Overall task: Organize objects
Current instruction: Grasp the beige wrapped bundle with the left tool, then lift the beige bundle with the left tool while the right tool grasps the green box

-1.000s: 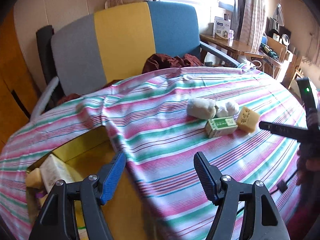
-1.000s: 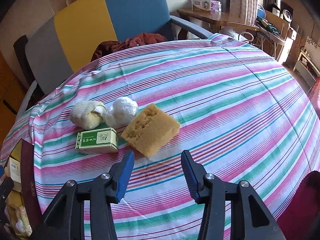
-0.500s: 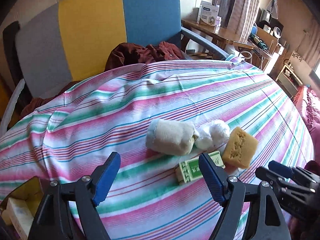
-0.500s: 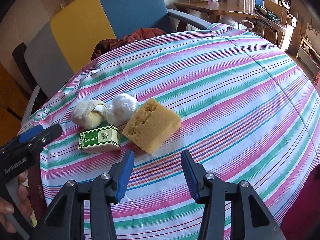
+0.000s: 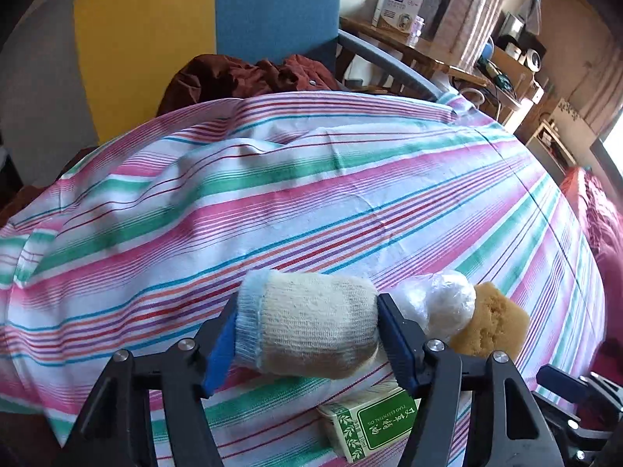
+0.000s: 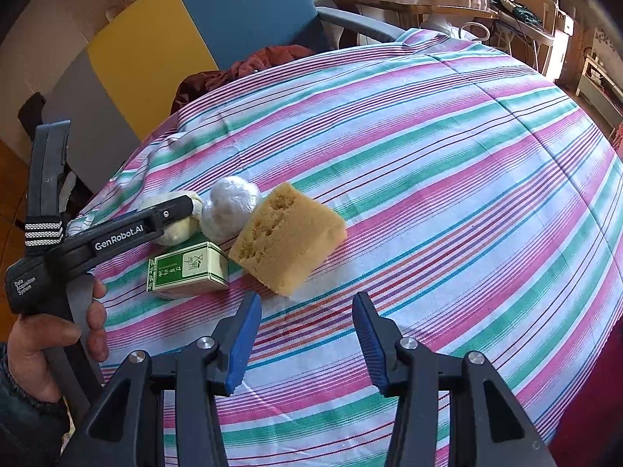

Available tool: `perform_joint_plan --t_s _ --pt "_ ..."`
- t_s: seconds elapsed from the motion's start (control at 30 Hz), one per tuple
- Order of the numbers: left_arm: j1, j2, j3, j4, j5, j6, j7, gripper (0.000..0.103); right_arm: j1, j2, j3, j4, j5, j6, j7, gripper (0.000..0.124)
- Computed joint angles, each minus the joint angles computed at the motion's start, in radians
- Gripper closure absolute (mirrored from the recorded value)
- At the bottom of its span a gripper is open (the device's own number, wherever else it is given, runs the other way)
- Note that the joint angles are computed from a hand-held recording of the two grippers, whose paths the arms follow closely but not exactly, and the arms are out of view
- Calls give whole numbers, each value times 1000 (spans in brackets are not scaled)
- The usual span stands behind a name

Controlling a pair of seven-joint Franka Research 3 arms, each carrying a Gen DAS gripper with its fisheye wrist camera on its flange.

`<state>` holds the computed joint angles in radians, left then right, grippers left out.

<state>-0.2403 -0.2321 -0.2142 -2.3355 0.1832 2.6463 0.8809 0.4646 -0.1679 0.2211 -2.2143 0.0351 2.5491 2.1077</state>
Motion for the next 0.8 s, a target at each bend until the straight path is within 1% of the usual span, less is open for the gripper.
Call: perform_joint_plan --t_s 0.07,0.13,0.2,0.33,0.47,0.57,0.7,0.8 --pt "6 -35 -12 -31 24 9 -33 39 -3 2 1 3 -12 -3 7 75" --pt "11 -84 -23 -66 46 0 -77 39 -5 2 1 2 -18 -5 10 75" --pt "7 -137 -21 -102 41 -13 -109 39 -8 2 1 4 -29 -10 19 75" --pt "-10 -254 -30 -173 34 -72 -169 39 -11 1 1 3 -42 -10 34 75" --pt "-28 -352 -78 -225 76 -143 -230 39 -15 -3 1 -2 -49 -3 49 75" --pt "-69 -403 -103 -251 84 -186 -272 39 -18 -4 1 -2 -54 -3 57 75" --pt "-148 -435 -127 -283 64 -210 -312 39 -19 -5 -1 0 -52 2 58 75" --pt "-203 -441 -147 -302 49 -213 -344 39 -20 -7 1 -2 -56 12 58 75"
